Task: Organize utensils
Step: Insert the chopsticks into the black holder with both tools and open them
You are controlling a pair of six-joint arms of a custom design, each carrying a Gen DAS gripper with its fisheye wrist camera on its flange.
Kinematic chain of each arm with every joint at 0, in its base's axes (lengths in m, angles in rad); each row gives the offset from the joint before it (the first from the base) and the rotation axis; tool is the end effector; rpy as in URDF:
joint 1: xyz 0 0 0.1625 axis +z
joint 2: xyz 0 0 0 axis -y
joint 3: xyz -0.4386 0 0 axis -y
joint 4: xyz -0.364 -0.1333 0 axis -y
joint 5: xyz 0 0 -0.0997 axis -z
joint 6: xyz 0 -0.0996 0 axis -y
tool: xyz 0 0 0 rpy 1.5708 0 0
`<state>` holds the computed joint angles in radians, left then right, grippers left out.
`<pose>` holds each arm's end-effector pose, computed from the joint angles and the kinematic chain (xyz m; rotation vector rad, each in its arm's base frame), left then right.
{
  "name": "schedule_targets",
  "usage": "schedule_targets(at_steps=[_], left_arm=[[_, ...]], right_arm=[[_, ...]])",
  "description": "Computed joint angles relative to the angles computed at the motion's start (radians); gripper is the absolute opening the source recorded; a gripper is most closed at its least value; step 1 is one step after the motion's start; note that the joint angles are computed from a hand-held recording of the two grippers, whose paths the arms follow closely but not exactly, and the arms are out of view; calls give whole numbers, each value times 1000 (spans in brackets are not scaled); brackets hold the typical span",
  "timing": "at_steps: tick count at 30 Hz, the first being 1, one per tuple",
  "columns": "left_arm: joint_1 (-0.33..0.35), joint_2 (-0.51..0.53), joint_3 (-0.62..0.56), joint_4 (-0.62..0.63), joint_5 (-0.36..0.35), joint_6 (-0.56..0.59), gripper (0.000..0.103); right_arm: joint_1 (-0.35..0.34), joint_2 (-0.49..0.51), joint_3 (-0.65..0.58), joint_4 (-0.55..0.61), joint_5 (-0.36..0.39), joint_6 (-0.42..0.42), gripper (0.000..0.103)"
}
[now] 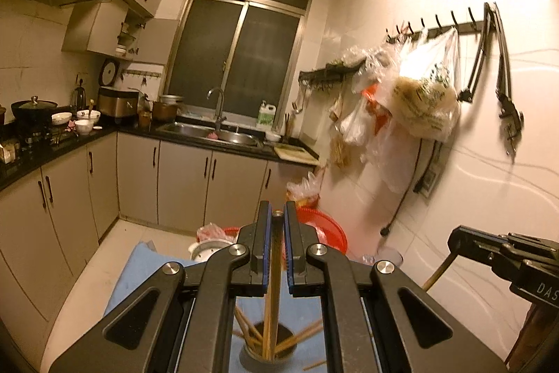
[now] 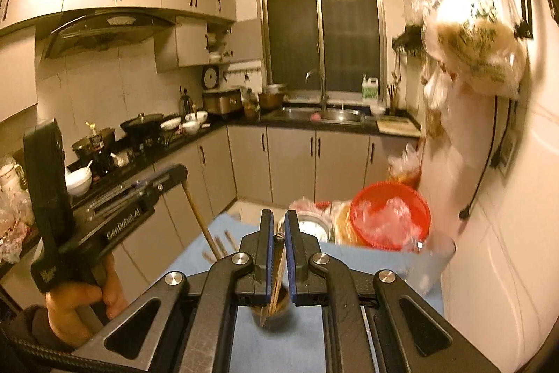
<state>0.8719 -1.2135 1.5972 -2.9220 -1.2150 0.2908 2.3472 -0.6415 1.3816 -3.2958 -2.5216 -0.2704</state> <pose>-0.2731 -0.5861 0.4663 1.0328 2.4383 -1.4524 0.5443 -0.4796 0.2306 0.5460 -2.1039 1.3583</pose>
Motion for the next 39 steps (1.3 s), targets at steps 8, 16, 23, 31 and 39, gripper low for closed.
schedule_targets(at_steps=[8, 16, 23, 31, 39], left_arm=[[45, 71, -38, -36, -27, 1, 6], [86, 113, -27, -31, -21, 1, 6], [105, 129, -6, -25, -10, -5, 6], [105, 135, 24, -27, 12, 7, 6], [103, 136, 46, -52, 30, 29, 6]], right_arm=[[-49, 65, -89, 47, 24, -8, 6], [-104, 64, -49, 88, 38, 56, 6], [-131, 53, -11, 98, 58, 88, 6], [-150, 51, 21, 96, 64, 116, 6], [-157, 49, 35, 101, 63, 137, 6]])
